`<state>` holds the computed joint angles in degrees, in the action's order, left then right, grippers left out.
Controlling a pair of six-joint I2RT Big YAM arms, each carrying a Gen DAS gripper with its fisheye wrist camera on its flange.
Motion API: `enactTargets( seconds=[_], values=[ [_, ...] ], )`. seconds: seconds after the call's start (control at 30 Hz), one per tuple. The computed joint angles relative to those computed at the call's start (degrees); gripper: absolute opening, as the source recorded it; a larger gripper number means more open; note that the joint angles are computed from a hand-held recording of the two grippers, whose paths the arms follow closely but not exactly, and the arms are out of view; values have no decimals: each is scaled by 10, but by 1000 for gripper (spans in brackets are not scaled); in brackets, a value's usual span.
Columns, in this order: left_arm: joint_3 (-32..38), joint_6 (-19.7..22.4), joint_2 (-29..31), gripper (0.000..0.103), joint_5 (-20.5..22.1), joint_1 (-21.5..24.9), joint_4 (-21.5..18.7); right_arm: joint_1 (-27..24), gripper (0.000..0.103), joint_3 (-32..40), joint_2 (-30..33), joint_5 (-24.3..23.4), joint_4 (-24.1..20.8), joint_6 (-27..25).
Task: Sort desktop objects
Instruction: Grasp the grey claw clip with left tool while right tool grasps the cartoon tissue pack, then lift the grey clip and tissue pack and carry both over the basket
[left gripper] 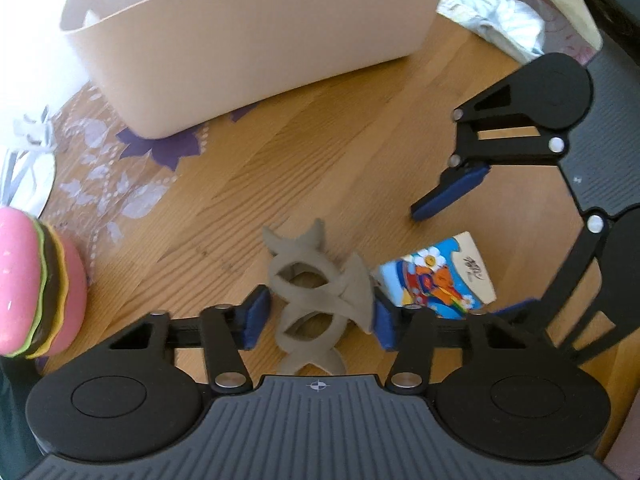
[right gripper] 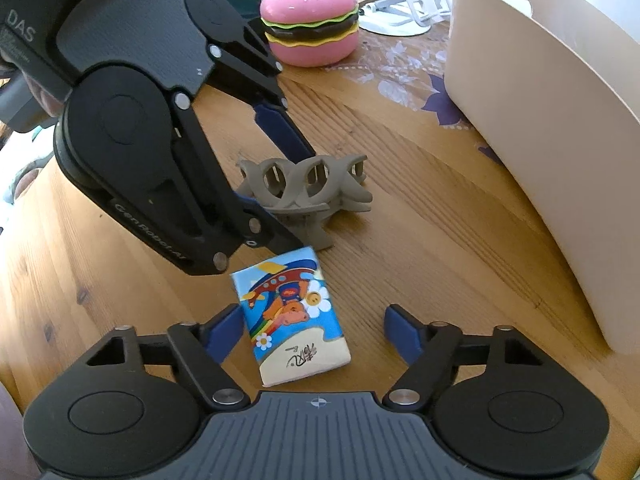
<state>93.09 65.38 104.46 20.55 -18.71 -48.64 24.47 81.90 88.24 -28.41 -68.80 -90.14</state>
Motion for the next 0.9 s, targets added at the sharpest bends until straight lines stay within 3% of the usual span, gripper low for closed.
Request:
enactTargets(
  seconds=[0.1, 0.2, 0.57, 0.9],
  values=[
    [1, -2, 0, 49, -2, -1, -2, -1, 59, 0, -2, 1, -2, -7],
    [1, -4, 0, 48, -1, -1, -2, -3, 44, 3, -1, 3, -6, -9],
    [-17, 6, -16, 48, 1, 4, -1, -16, 42, 6, -1, 10, -19, -2],
    [-44, 20, -47, 48, 17, 15, 3, -58, 42, 32, 0, -9, -59, -1]
  ],
)
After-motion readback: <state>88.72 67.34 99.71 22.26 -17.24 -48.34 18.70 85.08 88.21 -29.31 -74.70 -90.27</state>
